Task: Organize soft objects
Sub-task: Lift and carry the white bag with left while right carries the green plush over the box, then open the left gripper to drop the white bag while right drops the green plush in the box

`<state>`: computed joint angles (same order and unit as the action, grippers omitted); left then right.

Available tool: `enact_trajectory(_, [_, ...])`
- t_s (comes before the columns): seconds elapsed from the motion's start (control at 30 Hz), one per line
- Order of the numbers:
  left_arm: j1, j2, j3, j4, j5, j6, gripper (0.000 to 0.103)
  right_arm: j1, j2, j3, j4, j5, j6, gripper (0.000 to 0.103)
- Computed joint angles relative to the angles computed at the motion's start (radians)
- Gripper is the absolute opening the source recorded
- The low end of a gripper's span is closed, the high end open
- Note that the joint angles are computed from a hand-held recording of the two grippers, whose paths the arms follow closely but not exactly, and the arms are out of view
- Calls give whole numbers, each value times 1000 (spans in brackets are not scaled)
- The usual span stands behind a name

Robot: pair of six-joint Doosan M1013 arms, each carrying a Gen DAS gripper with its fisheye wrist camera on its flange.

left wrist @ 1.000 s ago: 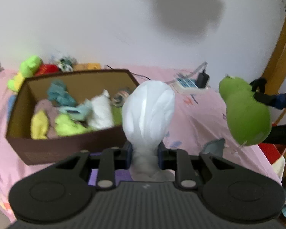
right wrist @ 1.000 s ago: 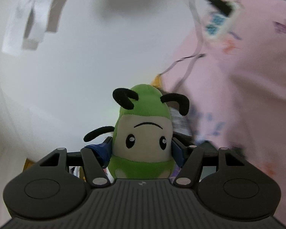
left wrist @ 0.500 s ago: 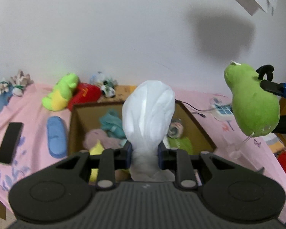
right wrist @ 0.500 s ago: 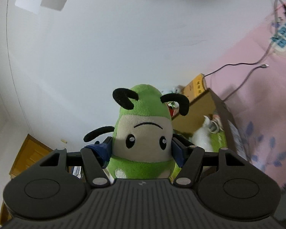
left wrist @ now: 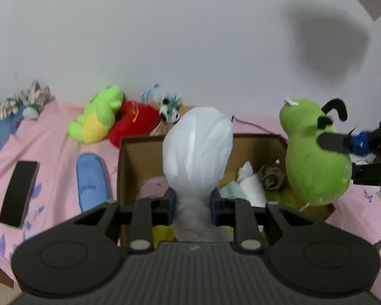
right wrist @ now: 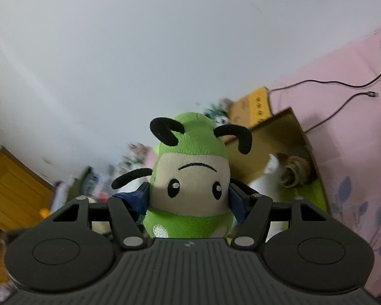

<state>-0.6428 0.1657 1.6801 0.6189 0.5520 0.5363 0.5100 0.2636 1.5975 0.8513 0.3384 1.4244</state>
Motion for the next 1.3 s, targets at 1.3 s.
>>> enact_trajectory(1.3, [-73,47,-48,100,241,-121,58,77,20,-28,-834,64,561,56])
